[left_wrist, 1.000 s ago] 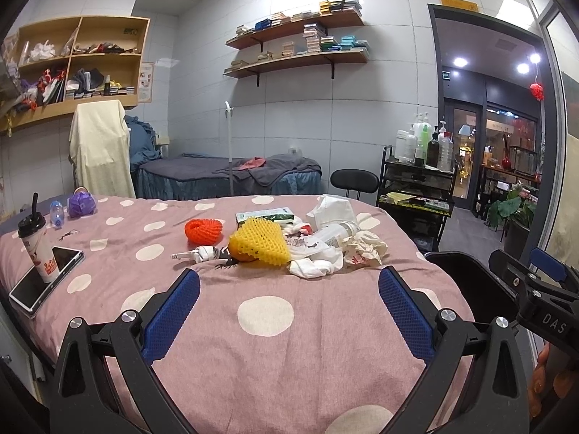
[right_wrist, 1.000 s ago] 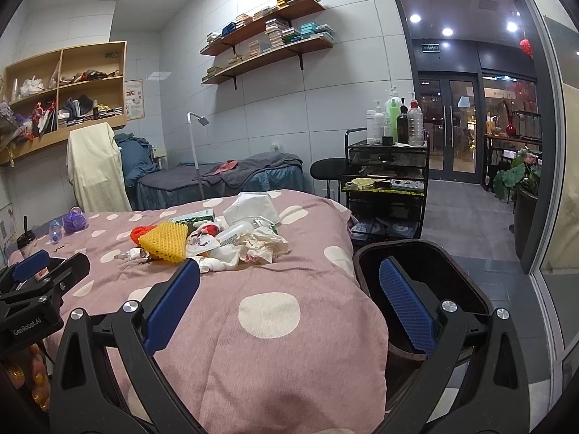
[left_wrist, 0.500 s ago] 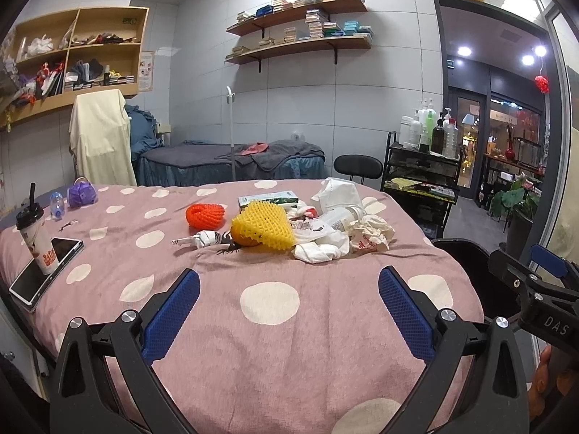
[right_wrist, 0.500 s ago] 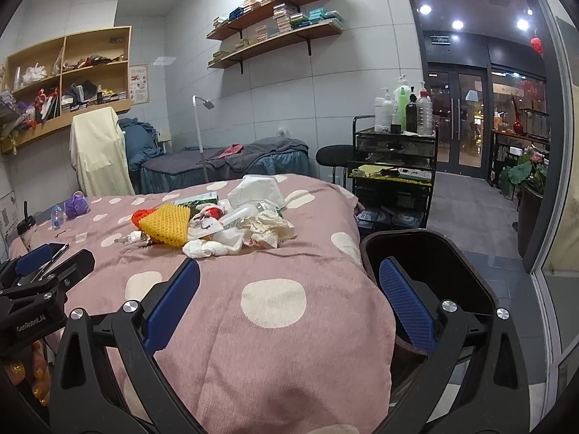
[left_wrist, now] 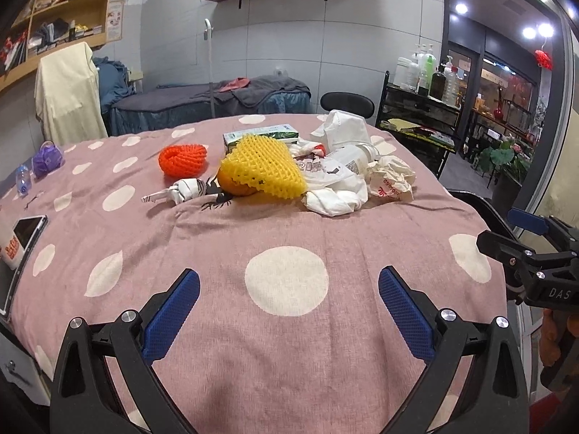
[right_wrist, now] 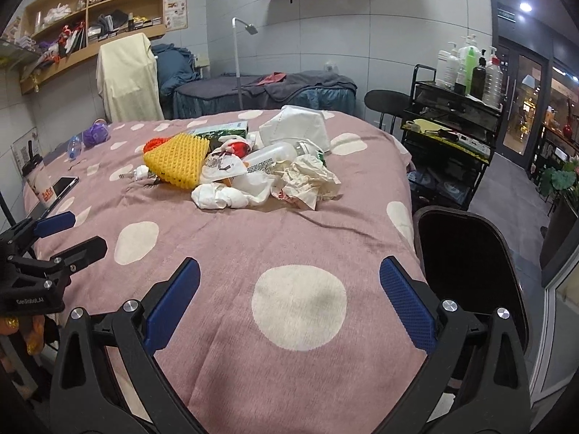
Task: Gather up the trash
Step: 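Grasp the yellow foam net with the left tool while the right tool grasps crumpled tissue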
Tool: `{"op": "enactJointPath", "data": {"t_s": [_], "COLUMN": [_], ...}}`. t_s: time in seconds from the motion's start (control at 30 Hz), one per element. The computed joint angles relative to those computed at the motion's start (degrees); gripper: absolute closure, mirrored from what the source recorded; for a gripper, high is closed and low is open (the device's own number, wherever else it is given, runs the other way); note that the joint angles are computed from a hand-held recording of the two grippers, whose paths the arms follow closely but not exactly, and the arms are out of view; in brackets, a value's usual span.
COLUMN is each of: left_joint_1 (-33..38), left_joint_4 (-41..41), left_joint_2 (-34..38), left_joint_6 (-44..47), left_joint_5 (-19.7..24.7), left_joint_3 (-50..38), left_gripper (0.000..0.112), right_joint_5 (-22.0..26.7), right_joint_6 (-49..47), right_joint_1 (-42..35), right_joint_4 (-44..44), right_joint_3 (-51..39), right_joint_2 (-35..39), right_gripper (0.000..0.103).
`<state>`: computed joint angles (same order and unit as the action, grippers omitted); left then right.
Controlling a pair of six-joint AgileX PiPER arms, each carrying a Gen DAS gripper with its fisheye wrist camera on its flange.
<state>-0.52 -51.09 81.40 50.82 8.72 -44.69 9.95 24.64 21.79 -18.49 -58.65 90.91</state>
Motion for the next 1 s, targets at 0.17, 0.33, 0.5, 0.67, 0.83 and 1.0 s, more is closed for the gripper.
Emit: {"op": "enactJointPath", "data": {"t_s": [0.17,0.33,0.5,0.67,0.83,1.0], "left_joint_1": [3.1,5.0,5.1,5.6,6.3,6.8], "left_joint_4": [4.3,9.8,21.8,23.1,21.4,16.7], "left_joint_2": [5.6,11.8,18.8,25.7,29.9,29.8], "left_joint_6": [-4.5,-11.7,-24.1,-25.7,-25.8,-22.6], "left_joint_5": [4.6,8.3,11.0,16.9,21.5,21.9], "left_joint_3": [-7.6,-17.1,-27.7,-37.4,-43.1,-42.4], "left_gripper": [0.015,0.015,0.017,0.02,0.039,0.064], "right_joint_5": [7.8,13.9,20.7,30.1,37.9,42.8], "right_joint_6": [-12.2,-22.7,-29.4,-31.1,-30.8,-32.0], "right_joint_1": [-1.1,-2.6,-4.5,-6.1,-7.0,-8.7], "right_joint_4": [7.3,15.2,21.3,23.4,23.6,27.6], "right_joint_3": [-11.2,-22.2,-33.9,-48.8,-62.1,-69.5], "right_joint_2": [7.6,14.9,21.9,31.1,39.2,43.8], "right_gripper": [0.005,0.005,0.006,0.022,0.035,0.059]}}
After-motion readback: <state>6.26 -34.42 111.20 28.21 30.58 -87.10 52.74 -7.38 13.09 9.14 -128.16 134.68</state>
